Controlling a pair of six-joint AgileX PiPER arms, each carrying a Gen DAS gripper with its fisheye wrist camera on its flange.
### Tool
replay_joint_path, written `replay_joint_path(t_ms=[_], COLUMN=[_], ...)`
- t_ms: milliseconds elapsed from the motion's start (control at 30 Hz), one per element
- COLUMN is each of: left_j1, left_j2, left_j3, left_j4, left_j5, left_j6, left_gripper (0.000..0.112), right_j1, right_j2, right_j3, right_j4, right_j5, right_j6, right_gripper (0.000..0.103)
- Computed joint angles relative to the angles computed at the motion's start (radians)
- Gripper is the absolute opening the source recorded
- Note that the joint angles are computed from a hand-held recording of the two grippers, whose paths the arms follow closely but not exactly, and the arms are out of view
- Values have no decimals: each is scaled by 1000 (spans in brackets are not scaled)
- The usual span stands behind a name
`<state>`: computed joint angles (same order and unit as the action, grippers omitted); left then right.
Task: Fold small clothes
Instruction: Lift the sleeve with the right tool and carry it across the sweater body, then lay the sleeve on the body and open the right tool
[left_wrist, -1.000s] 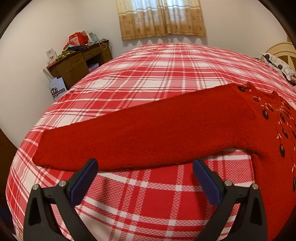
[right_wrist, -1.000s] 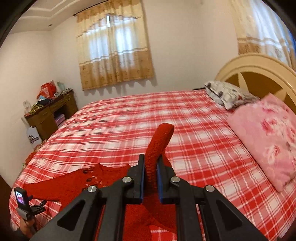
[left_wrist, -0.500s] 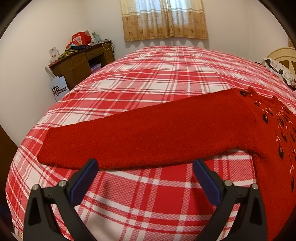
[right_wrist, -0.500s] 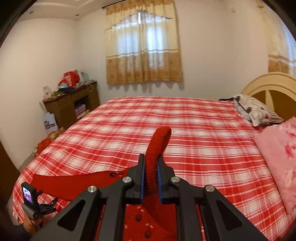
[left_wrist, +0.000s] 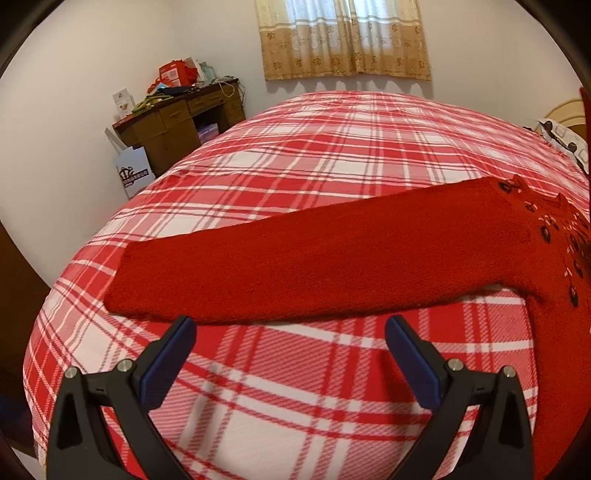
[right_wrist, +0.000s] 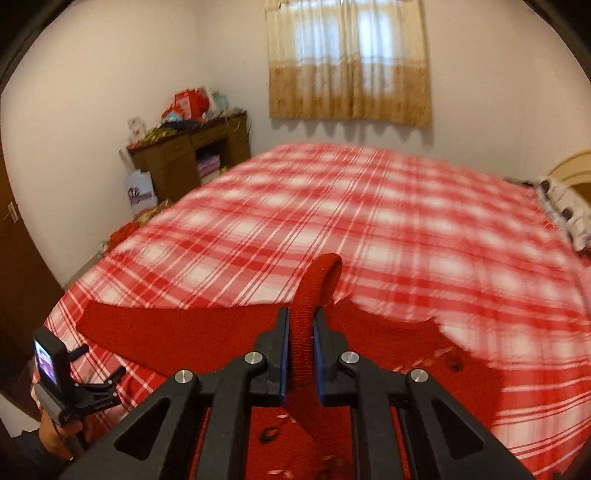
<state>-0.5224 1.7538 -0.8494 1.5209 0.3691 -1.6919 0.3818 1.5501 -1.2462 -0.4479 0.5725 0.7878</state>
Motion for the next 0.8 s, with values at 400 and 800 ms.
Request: replay_joint_path(t_ms=[400,800], left_j1=[30,19], left_j2=[-1,17], left_j3=[29,29], left_j4=[44,27], left_j5=[-9,3], left_j6=[-37,-32], left_gripper=[103,103], right_j1=[64,106], right_j2=[329,464], right_j3=[-30,-122], right_j4=[83,111], right_j5=[-166,-170], right_j6=[24,56], right_gripper=[11,11])
